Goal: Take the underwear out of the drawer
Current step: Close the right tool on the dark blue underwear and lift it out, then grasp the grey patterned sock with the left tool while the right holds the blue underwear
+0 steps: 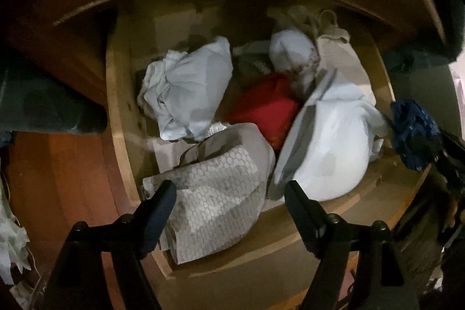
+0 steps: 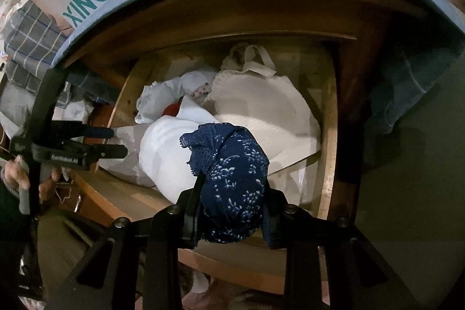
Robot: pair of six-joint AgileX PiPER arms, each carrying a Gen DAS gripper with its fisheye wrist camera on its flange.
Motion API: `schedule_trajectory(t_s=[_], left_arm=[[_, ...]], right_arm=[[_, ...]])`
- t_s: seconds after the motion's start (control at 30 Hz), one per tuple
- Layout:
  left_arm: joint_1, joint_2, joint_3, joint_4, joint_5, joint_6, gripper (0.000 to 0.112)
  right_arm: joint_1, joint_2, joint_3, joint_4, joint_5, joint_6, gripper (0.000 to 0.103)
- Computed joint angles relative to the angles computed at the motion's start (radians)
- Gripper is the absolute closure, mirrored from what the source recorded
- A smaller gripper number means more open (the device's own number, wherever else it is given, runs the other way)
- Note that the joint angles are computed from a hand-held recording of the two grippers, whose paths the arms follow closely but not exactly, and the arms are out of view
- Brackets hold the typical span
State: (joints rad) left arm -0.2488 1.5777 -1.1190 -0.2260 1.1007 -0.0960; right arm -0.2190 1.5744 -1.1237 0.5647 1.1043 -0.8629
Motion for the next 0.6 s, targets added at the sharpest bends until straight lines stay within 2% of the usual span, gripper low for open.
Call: schedule_trajectory(t_s=[0.33,0.5,0.6], left_arm=[[-0.036,0.126,-0.044,0.041,0.026,0.026,0.033],[-0.081,0.175,-0.056,0.081,0.025,-0.002,0.033],[-0.061,0.196,-0.07,0.062,0.035,-0.026,0.033]], right_arm=[[-0.008,0.005,0.001,0.009,0.017,-0.005,0.074],[-0.014,0.01,-0.003,0.014,0.026,-0.01,0.074],[-0.014,0.012,-0.003,0.016,0.026,-0.012,0.073]])
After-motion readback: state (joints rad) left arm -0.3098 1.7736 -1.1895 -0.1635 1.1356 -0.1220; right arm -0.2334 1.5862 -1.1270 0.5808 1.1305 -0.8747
